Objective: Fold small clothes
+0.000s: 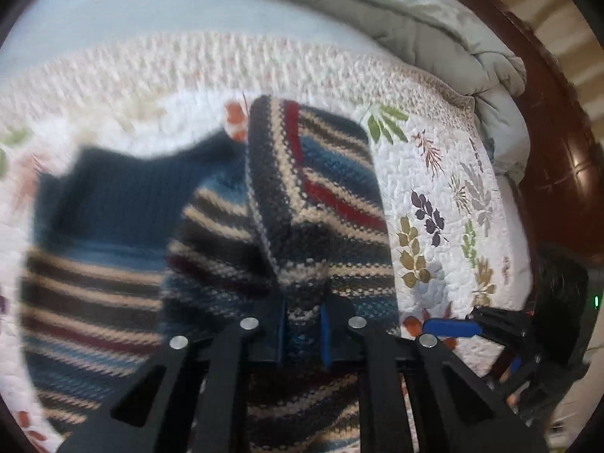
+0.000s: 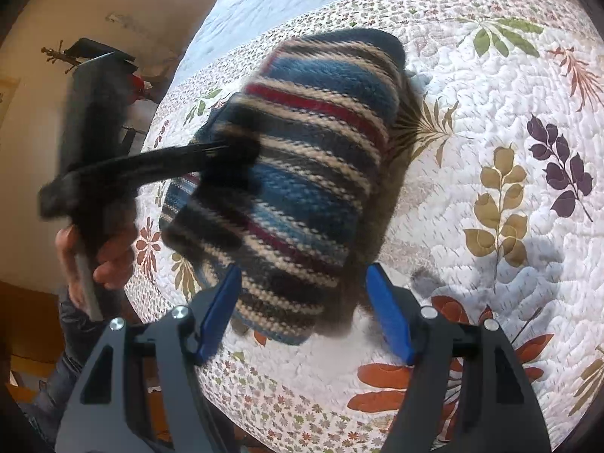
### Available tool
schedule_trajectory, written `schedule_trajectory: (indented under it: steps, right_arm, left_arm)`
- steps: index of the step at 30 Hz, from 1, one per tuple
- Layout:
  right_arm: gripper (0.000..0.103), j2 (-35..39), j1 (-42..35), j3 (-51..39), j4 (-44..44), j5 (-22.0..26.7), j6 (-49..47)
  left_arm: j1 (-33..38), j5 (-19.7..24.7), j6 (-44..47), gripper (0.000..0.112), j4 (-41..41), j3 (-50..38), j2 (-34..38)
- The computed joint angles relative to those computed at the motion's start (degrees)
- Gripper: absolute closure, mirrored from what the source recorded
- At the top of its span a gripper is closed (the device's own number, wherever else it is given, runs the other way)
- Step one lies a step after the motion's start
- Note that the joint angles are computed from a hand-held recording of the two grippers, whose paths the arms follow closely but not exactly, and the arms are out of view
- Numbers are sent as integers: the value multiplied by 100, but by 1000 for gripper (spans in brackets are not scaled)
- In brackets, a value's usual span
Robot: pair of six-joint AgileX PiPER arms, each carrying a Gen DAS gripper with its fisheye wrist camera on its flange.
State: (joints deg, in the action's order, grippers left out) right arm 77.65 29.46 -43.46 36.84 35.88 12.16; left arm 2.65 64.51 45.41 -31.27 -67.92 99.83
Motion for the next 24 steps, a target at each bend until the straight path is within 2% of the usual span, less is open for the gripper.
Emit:
schedule_trajectory:
  steps: [3,7,11,15,18,19,23,24]
  right_arm:
    - [34,-16,137,-77,-224,-54,210]
    - [34,49,382,-326,-461,-123,387]
    - [34,427,652,-720,-318,-233,200]
    - [34,930,912,-1137,-302,-233,114]
    - [34,1408,1097,-1520,-669,-16,506]
    - [34,1520,1138,-1613,-780,42,638]
    - [34,1738,1095,-1619,-663,-14,534]
    - [34,1736,1088,-1606,-608,-48,497]
  left_arm:
    - [412,221,97,98,-9,-135,-227]
    - [945,211,323,98,272,-341,-163]
    - [955,-47,97,97,647,-345,565]
    - [1002,-245,416,92,461,-45,541]
    - [1007,-249,418,69,617,23,295]
    - [1058,-259,460,59,650,37,193]
    - [1274,-394,571,43,754,90,-2]
    - [1316,-370,571,43,798,82,18]
